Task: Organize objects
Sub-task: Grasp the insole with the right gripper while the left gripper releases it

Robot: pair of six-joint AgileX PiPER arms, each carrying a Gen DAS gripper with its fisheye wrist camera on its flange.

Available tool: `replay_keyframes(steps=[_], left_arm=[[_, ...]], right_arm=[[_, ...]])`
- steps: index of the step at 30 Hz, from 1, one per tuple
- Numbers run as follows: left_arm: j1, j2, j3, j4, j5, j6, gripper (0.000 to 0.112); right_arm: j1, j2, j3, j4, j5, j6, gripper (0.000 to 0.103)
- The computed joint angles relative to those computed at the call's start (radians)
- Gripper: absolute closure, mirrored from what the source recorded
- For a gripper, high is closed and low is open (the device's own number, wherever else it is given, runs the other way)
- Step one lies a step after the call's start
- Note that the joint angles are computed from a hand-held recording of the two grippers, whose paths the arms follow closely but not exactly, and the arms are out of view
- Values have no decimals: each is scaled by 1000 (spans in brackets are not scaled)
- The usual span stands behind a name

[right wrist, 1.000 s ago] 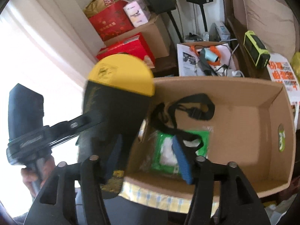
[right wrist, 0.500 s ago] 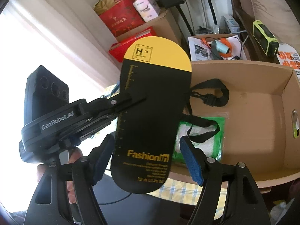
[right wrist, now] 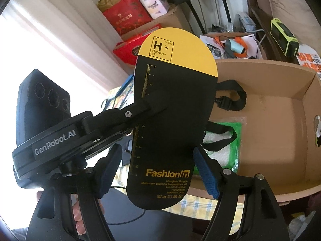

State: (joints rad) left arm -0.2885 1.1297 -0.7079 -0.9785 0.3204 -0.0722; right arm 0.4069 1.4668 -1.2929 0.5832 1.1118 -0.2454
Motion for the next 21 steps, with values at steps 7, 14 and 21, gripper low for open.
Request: replay_keyframes(steps=[7,14,21], left_arm=[[15,-4,8,-78,19,79,111],[37,7,-4,-116,63,146,111],[30,27,-64,2,136,88,91]], right_arm=[[-10,20,22,9,-21,1,27],[44,3,7,-97,-51,48,31],[10,-6,-4,-140,-43,56,31]])
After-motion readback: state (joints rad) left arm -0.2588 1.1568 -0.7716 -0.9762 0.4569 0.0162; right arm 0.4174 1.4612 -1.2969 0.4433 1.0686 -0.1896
